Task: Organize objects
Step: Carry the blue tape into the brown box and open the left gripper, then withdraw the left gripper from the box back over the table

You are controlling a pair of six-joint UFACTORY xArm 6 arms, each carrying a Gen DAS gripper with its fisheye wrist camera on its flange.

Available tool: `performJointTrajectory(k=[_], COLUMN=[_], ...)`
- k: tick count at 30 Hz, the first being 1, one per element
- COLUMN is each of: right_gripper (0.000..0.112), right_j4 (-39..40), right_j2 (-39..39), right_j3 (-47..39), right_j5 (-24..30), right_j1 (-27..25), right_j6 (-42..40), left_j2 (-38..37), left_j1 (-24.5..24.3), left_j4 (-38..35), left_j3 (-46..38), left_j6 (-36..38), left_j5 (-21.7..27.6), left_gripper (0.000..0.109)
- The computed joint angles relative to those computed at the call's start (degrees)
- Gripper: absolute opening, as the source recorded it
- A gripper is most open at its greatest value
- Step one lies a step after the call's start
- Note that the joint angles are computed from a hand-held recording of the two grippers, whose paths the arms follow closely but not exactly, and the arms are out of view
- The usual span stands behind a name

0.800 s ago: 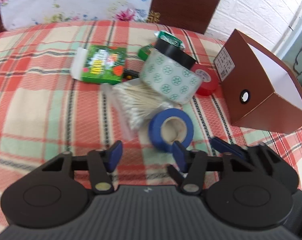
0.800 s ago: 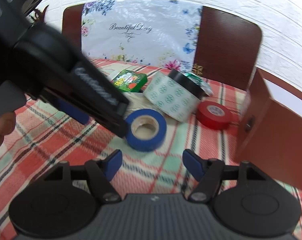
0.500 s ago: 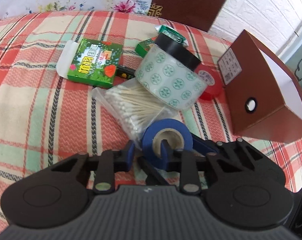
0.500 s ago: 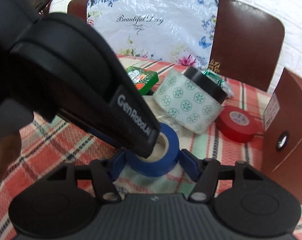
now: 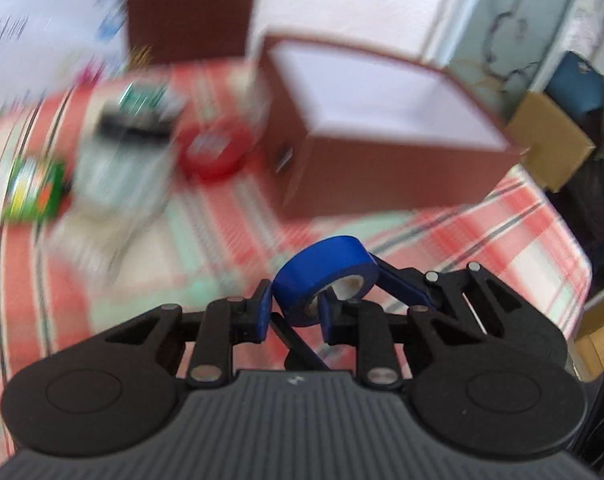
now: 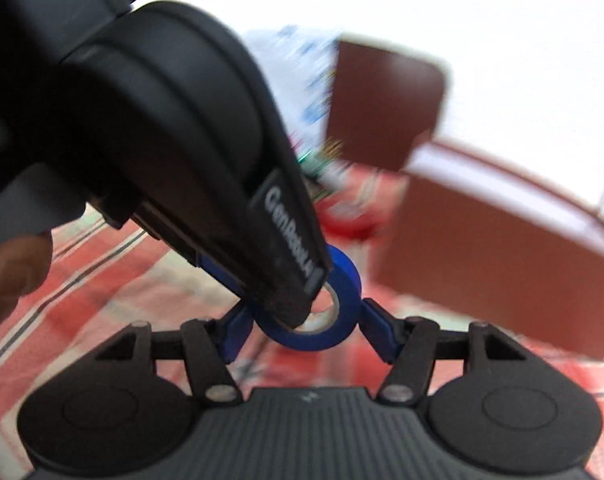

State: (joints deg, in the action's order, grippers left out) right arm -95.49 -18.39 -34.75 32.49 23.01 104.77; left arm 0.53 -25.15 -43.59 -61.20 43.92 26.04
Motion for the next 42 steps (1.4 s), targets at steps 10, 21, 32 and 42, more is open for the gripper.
performJointTrajectory(k=[10, 21, 32, 42], right_gripper=[0.06, 0.06, 0.064, 0.071], right_j4=[-8.7, -14.8, -16.8, -11.8], right_j2=[-10.4, -7.7, -4.4, -7.0], right_j3=[4.9, 4.0, 3.0, 5.8], right_j5=[13.9, 7.9, 7.2, 13.6], right_j1=[-5.1, -16.3, -16.7, -10.0], right_j6=[4.9, 12.2, 16.5, 15.6], left_j2=[10.0, 17.9, 19.7, 14.6], left_j1=[-9.1, -12.5, -12.3, -12.2], left_j4=[-5.7, 2.1, 13.4, 16.9], left_j3=[-15.7, -23.3, -24.2, -17.1], left_j6=[6.4, -0.2, -9.6, -12.4], left_j5=[-5.7, -9.3, -9.6, -14.7], left_gripper=[0.026, 0.026, 0.04, 0.046])
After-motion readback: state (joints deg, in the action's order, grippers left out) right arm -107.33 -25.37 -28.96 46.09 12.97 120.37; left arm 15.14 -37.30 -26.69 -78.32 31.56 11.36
